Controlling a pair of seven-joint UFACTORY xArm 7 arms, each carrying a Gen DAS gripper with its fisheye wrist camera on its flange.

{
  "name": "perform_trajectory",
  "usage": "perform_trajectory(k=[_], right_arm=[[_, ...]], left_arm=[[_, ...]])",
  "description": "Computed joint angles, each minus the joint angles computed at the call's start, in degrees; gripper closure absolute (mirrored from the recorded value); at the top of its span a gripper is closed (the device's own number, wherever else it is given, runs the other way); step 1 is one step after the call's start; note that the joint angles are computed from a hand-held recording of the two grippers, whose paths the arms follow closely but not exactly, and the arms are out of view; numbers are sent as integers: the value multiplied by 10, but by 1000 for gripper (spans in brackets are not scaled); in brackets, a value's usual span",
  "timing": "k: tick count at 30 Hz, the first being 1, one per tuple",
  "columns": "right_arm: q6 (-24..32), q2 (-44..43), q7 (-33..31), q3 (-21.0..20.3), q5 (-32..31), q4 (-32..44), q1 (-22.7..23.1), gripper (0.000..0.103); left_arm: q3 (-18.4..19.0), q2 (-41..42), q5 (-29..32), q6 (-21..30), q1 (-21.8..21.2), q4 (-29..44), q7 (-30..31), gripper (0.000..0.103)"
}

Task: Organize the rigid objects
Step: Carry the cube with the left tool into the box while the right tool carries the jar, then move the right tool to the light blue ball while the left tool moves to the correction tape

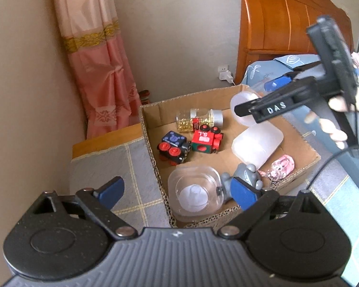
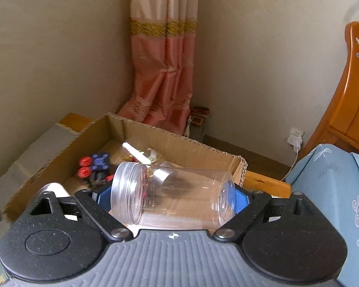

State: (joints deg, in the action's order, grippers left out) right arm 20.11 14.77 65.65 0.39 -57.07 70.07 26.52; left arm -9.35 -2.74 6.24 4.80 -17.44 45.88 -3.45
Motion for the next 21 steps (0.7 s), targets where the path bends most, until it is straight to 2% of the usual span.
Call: perform_trajectory(k=[2,8,15,21], right_arm=[[3,14,-18,1,21,13,-6,2],[-9,-11,38,-9,-9,-15,2,0],[3,-63,65,21,-20,-65,-8,0],[16,-110,124,57,-51,-114,-18,0]], left_arm=[[4,-4,-27,0,-6,-6,20,8],[2,-11,-34,4,-6,-15,17,7],[-1,-37,-42,1,-10,-40,6,5],[-17,-76,-10,1,7,-71,-39,4]])
